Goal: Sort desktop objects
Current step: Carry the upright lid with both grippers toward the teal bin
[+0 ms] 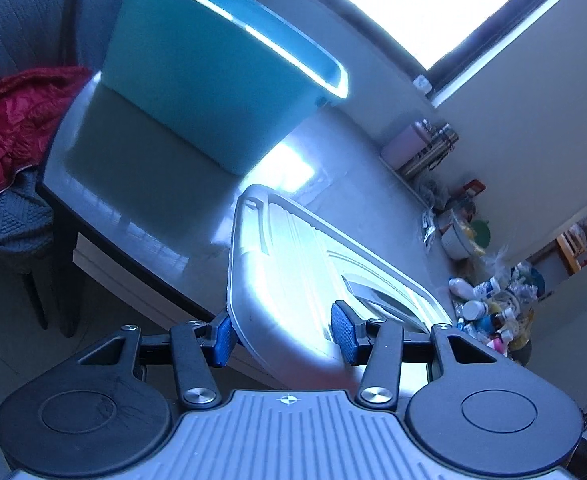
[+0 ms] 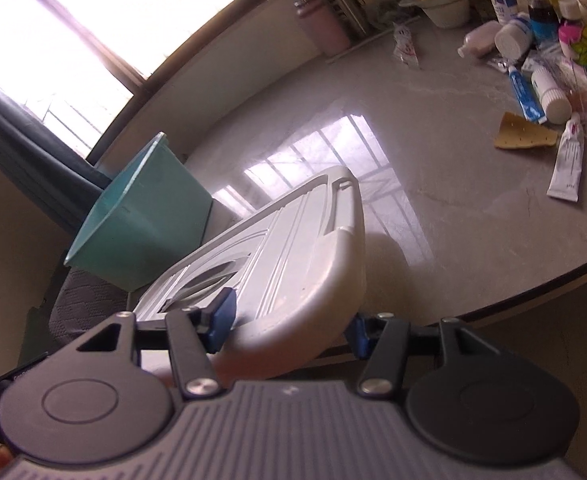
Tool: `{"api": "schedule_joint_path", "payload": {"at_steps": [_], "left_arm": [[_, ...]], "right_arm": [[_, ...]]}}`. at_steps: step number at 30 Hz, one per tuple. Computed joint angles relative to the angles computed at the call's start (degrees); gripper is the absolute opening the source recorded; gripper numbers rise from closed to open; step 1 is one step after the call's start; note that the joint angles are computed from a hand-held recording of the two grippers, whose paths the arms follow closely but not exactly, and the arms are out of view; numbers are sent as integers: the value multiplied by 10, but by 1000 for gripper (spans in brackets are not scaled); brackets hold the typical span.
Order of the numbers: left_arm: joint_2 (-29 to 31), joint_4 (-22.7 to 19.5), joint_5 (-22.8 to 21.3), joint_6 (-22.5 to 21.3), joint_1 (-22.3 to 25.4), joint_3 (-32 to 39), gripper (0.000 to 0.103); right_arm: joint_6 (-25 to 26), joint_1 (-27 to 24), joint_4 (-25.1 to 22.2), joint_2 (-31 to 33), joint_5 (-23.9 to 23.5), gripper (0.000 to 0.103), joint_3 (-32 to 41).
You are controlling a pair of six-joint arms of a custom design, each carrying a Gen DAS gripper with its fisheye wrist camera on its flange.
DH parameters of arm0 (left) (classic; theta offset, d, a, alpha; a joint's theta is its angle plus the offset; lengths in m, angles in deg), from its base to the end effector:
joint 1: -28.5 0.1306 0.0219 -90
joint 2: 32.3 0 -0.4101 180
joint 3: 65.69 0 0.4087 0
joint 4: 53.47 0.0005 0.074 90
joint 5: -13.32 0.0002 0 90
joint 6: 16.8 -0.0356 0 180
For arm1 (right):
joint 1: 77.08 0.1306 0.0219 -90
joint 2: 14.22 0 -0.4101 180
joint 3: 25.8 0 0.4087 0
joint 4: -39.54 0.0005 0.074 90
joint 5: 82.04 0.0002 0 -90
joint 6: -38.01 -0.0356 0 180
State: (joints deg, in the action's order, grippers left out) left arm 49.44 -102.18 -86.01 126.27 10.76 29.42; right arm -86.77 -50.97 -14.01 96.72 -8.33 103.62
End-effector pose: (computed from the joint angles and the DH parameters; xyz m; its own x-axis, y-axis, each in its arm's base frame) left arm 0.4297 -0.1319 0.5677 -0.4707 -0.6776 -0.5651 -0.3354 0.7298 -0.5957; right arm 0.5746 0.2922 0.5808 -0.7823 0.2263 -0.5803 -0.2220 0.7692 0.5992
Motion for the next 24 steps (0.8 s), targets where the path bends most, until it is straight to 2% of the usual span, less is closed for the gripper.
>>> {"api": "schedule_joint_path", "payload": {"at_steps": [4,8,12,17,24], "left_arm": [[-15,-11,-24,18,-15,0,50],[-45,-13,-45,15,-20,-12,50],[-87,-15,-36,9,-5,-37,50],[-157,-22,23,-33,53,-85,50],[-251,-68,176,-145,203,-125,50]], "right_arm": [[15,2,3,-6,-3,56,4],[15,15,4,-14,-1,56,7],[10,40,21,-26,24,56,-3],[-18,95,52,-48,86,56,-35],[-88,198,103,-86,210,56,-98]]}}
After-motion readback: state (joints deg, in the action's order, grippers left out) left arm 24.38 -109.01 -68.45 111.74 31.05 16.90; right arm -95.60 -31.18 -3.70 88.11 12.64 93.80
